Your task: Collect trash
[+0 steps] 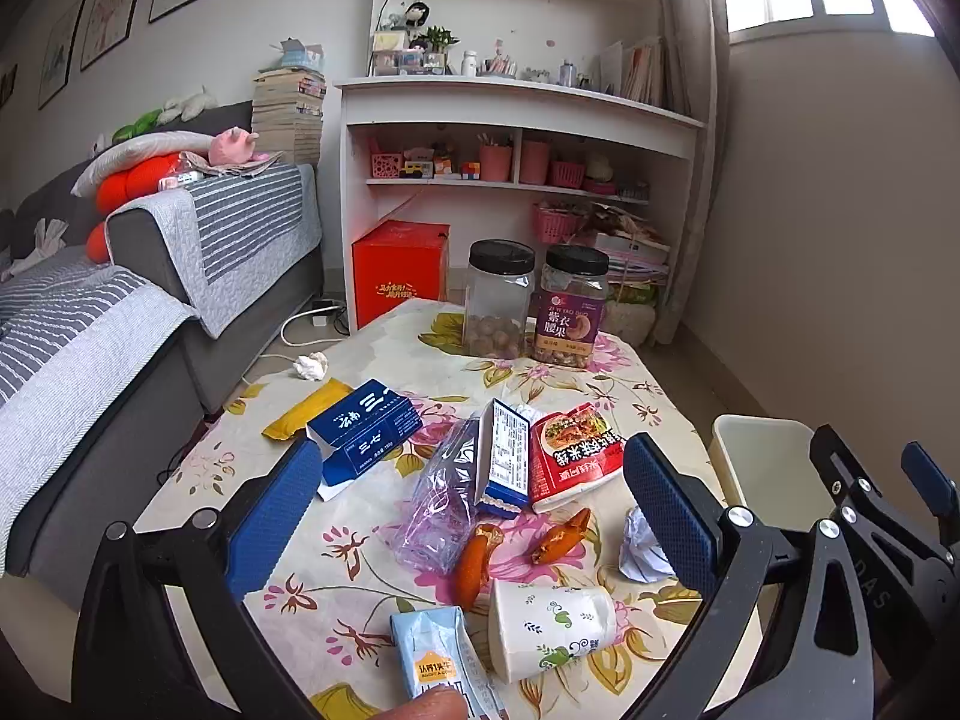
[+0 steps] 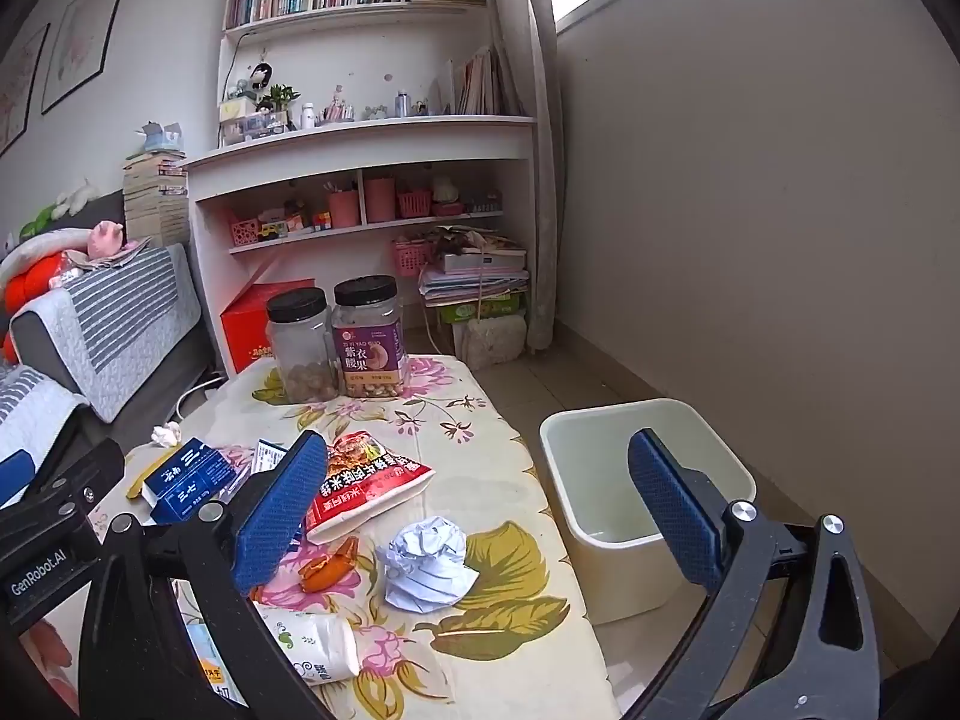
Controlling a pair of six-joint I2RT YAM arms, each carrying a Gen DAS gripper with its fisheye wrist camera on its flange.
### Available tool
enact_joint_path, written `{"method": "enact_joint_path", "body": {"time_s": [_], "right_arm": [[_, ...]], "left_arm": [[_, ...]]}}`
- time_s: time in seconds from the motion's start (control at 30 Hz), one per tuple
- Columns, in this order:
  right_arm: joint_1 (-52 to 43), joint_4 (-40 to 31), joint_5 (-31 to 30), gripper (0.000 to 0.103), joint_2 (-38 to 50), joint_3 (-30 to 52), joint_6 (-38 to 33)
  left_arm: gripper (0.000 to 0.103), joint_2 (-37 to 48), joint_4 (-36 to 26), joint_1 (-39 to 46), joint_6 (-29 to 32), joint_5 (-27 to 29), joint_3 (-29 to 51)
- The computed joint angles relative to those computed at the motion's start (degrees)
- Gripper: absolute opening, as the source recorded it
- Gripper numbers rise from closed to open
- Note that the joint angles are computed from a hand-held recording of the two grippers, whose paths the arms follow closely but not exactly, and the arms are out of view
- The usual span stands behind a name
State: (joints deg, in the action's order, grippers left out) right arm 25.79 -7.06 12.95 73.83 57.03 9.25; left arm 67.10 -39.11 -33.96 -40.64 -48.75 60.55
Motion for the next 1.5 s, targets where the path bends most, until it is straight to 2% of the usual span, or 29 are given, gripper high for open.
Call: {"method": "enact_joint_path", "body": {"time_s": [0.13, 0.17, 0.37, 0.57, 0.63, 0.83, 1.5], "right_arm": [[-0.03, 0.07, -0.21, 0.096, -0.03, -0.07, 0.30], [0.06, 0.11, -0.23, 0.096, -0.03, -0.10, 0.36], [1.06, -1.25, 0.75, 0.096, 0.33, 1.16, 0.22], [2.59, -1.16, 1.91, 0.096, 0.87, 1.08, 0.89], [0.64, -0.42, -0.27, 0.096, 0.41, 0.16, 0.45], [0.90, 2.32, 0.61, 0.096, -0.13, -1.24, -1.37], [1.73, -2.33, 0.68, 0.096, 1.99, 1.20, -1.42]], "left_arm": [[0.097, -0.36, -1.27, -0.82, -1.18, -0.65, 0.28], [0.097, 0.49, 0.29, 0.70, 0.29, 1.04, -0.07], [0.097, 1.04, 1.23, -0.13, -0.20, -0.01, -1.03], [0.097, -0.57, -0.67, 0.67, 0.43, 1.06, -0.16], [0.097, -0.65, -0.52, 0.67, 0.51, 0.96, -0.21], [0.097, -1.54, -0.82, 0.99, 0.79, 1.13, -0.58], [0.097, -0.53, -0.81, 3.68, -1.02, 5.13, -1.10]]}}
